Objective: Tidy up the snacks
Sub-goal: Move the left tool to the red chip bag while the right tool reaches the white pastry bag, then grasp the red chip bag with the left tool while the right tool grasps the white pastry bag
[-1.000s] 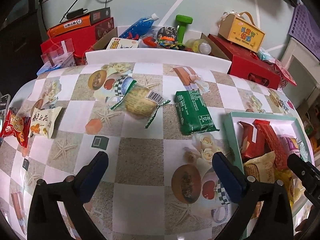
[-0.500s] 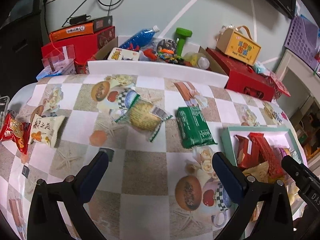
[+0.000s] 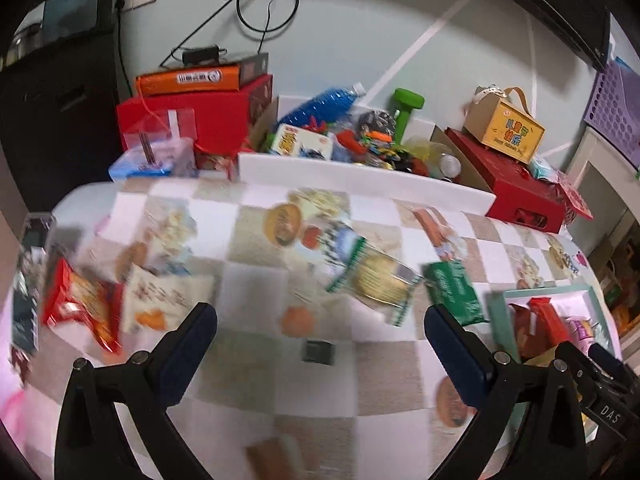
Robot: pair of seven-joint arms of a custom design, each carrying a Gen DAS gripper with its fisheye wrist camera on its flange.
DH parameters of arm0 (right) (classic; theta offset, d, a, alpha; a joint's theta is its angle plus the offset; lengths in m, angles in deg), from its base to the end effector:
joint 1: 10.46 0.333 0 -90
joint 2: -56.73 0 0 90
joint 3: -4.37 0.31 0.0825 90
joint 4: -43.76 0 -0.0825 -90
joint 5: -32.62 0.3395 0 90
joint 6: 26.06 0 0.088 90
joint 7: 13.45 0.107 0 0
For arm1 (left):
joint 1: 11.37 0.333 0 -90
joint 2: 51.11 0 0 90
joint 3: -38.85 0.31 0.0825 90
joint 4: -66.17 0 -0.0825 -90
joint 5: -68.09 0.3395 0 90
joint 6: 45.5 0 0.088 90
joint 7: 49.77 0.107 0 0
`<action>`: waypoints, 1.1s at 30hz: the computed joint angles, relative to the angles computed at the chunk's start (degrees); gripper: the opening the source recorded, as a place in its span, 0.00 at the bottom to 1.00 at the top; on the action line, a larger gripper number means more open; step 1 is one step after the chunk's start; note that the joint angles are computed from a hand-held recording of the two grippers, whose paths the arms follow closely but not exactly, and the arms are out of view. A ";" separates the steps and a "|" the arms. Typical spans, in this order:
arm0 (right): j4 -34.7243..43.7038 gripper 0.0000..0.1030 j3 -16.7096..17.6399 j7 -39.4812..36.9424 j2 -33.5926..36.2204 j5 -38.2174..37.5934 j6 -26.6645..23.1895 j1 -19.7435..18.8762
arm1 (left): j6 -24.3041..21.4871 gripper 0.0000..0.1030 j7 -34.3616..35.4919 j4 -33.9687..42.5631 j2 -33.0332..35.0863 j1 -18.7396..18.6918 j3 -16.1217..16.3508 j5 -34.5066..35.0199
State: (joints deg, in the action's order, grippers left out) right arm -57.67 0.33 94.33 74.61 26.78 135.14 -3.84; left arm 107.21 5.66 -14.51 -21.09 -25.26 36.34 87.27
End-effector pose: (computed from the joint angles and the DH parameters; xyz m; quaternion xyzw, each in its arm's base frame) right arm 0.6457 0.0396 0.4876 -0.6016 0.7134 -0.2384 0.2690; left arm 0.6803 -0.2021 0.4957 -0.6856 0.6253 -0.2956 0.2271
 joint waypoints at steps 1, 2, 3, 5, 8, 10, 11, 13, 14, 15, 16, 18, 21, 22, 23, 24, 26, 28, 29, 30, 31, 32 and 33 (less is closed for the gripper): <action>0.62 1.00 0.23 -0.15 0.36 -0.04 -0.32 0.23 | -0.20 1.00 0.61 -0.04 -0.23 0.33 0.16 0.19; 1.21 1.00 0.50 -0.39 0.68 0.04 -0.59 0.40 | -0.29 1.00 1.17 -0.18 -0.60 0.77 0.39 0.40; 2.03 1.00 1.18 -1.06 1.13 0.64 -0.73 0.41 | -0.26 1.00 1.49 -0.42 -0.98 1.18 0.53 0.47; 3.05 1.00 2.79 -2.96 1.71 2.72 -0.36 0.05 | 0.39 1.00 1.84 -1.46 -2.05 2.25 0.81 0.42; 5.63 1.00 5.00 -6.00 3.17 5.98 0.00 -0.01 | 0.75 1.00 2.09 -2.89 -3.46 3.52 1.41 0.79; 7.20 1.00 5.60 -7.28 4.11 7.19 0.24 0.60 | 0.79 1.00 1.91 -3.42 -3.97 3.94 2.12 1.89; 8.32 1.00 5.86 -7.81 4.79 7.64 0.12 1.00 | 0.75 1.00 2.25 -3.58 -4.06 4.52 2.10 1.90; 10.61 1.00 6.38 -8.81 6.15 8.42 -0.49 1.86 | 0.33 1.00 3.28 -3.64 -3.90 5.87 1.65 0.98; 11.48 1.00 6.60 -9.30 6.69 8.80 -0.78 2.20 | 0.13 1.00 3.40 -3.81 -3.84 6.34 1.77 0.82; 12.37 1.00 6.90 -9.94 7.25 9.20 -1.19 2.44 | -0.27 1.00 3.69 -3.83 -3.75 6.74 1.84 0.70; 13.26 1.00 7.05 -10.43 7.82 9.38 -1.65 2.85 | -0.69 1.00 3.63 -4.00 -3.76 6.96 2.14 0.87; 14.21 1.00 6.66 -10.64 8.54 9.03 -2.10 4.02 | -0.86 0.99 3.27 -4.61 -3.80 7.60 2.60 1.10; 16.77 1.00 6.92 -11.22 10.23 9.30 -3.45 4.87 | -0.50 0.93 3.90 -6.01 -4.04 9.50 2.23 -0.35; 17.92 1.00 7.98 -12.23 11.05 10.40 -3.56 4.54 | -0.47 0.91 3.91 -6.32 -4.11 9.88 2.22 -0.72; 18.78 1.00 8.65 -13.08 11.64 11.26 -3.67 4.36 | -0.47 0.88 3.95 -6.65 -4.06 10.42 2.15 -1.33; 20.39 1.00 9.58 -14.26 12.70 12.24 -4.04 4.17 | -0.55 0.88 4.02 -6.80 -3.95 10.80 2.07 -1.83; 24.40 1.00 10.85 -16.46 15.22 13.46 -5.54 4.51 | -0.18 0.85 4.22 -7.62 -3.87 11.64 1.85 -2.97; 29.23 1.00 12.55 -19.41 18.32 14.94 -7.58 4.86 | 0.24 0.76 5.14 -8.11 -3.73 12.41 1.12 -4.47; 31.24 1.00 13.08 -20.52 19.64 15.67 -8.34 5.17 | 0.36 0.72 5.60 -8.26 -3.59 12.67 0.89 -5.10; 33.94 1.00 13.54 -21.80 21.41 16.13 -9.49 5.64 | 0.53 0.70 5.97 -8.40 -3.47 12.78 0.78 -5.54; 36.76 1.00 13.62 -22.91 23.24 16.13 -11.01 6.43 | 0.70 0.69 6.13 -8.42 -3.38 12.66 0.91 -5.60; 39.08 1.00 13.15 -23.43 24.77 15.76 -12.31 7.51 | 0.97 0.67 6.25 -8.54 -3.38 12.53 1.02 -5.61; 40.71 1.00 12.72 -23.77 25.78 15.61 -13.27 8.23 | 1.24 0.65 6.58 -8.49 -3.28 12.49 1.00 -5.70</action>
State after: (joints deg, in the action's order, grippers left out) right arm -16.96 13.04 70.56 100.38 42.39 121.87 4.39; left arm 108.46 12.24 -22.99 -24.37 -12.77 37.34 81.57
